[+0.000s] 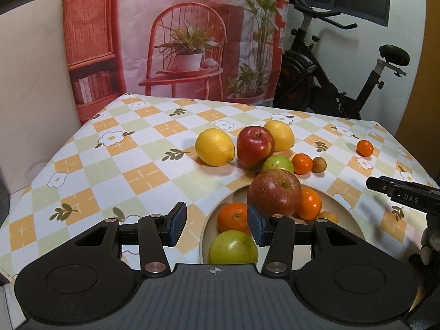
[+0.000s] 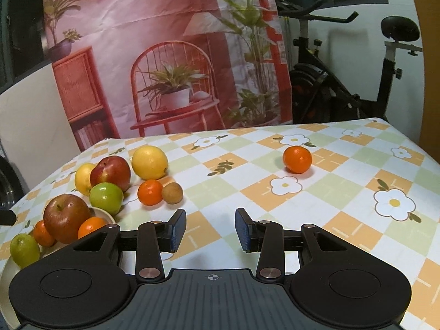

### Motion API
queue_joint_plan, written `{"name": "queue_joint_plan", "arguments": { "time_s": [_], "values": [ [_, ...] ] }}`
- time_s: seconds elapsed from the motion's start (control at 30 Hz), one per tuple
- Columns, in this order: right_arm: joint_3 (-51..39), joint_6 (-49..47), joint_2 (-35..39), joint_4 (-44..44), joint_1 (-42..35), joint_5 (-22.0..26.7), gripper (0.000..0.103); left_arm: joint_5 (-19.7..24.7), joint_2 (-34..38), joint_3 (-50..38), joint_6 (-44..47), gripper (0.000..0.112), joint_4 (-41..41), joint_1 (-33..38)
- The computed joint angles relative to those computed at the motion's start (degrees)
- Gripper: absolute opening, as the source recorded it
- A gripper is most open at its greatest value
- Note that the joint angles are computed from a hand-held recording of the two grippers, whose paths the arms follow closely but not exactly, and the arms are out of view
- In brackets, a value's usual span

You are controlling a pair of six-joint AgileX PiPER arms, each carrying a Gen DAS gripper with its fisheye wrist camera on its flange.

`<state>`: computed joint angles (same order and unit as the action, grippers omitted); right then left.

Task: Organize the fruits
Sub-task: 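Move both tools toward the large yellow lemon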

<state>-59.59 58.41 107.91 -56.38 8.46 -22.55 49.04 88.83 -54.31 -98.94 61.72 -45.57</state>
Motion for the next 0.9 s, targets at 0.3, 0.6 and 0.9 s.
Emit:
{"name": "queue_joint_plan", "arguments": {
  "time_s": [0.3,0.6,0.9],
  "values": [
    [-0.4,4.2,-0.1,-3.8,0.3,0.4,0.037,0.1,-0.2,0.2,-0.1,0.051,-0.6,0.0],
    [-0.4,3.8,0.1,-3.5,0.2,0.1,0.037,0.5,-0.4,0.2,-1.4,0.051,-0.2,0.7],
    [-2.2,8.4,0.1,-7.9,0.2,1.7,0.037,-3.9,-2.5,-1.7,2.7,0.051,-0.1,6.5]
  ]
}}
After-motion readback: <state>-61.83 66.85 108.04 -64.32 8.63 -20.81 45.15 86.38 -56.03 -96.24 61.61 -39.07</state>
